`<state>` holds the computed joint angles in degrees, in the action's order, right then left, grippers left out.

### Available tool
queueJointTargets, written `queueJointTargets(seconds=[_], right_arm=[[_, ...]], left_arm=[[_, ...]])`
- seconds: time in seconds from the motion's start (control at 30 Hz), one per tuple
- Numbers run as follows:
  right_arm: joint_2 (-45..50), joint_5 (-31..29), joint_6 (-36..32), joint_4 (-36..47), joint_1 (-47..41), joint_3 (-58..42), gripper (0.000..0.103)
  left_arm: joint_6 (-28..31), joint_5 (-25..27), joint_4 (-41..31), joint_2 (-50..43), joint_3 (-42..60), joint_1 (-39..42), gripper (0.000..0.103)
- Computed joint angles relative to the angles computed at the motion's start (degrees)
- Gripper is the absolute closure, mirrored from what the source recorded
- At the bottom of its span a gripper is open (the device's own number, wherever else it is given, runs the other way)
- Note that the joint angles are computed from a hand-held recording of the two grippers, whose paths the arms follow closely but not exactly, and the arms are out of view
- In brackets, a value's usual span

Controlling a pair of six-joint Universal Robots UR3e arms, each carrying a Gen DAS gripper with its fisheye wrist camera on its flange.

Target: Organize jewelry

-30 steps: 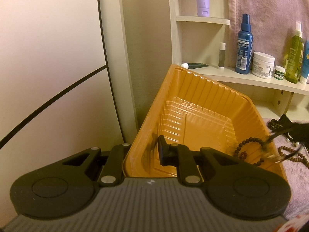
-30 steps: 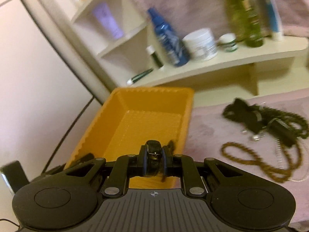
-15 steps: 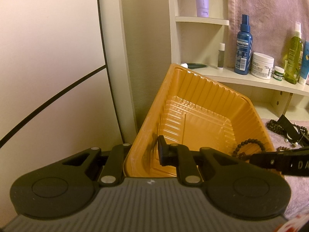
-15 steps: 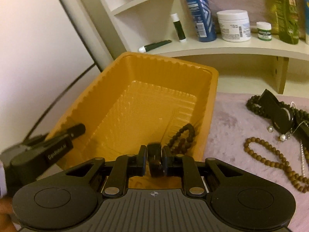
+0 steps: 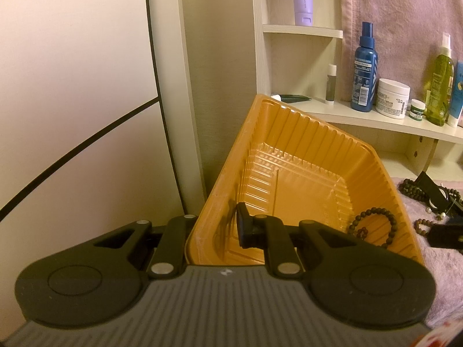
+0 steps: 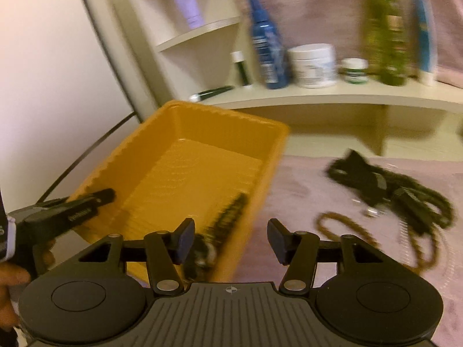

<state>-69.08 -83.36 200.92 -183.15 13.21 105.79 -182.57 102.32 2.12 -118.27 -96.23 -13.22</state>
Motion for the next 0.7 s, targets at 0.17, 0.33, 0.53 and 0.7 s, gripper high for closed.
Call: queueJointTargets(seconds=[0.17,0.33,0.53,0.7], right_arm=[[-6.24,-0.86,1.15,-2.07,-3.65,10.23,0.047],[-10.73,-1.82,1.51,-2.52,-6.71,17.41,0.047],[-13.17,-2.49,1.44,-4.19,-9.05,22.37,0.047],[-10.22,-5.30,-0.13,-5.71,-8.36,20.14,0.048]], left_arm=[[0.04,0.11,0.02,0.05,-0.08,-0.03,0.089],[0.10,0.20,-0.23,0.06,0.02,0.01,0.088],[0.32,0.23,-0.40,-0.22,0.38,0.03,0.088],[0.57,0.06,-0.33,-0.35,0.49,0.16,0.088]])
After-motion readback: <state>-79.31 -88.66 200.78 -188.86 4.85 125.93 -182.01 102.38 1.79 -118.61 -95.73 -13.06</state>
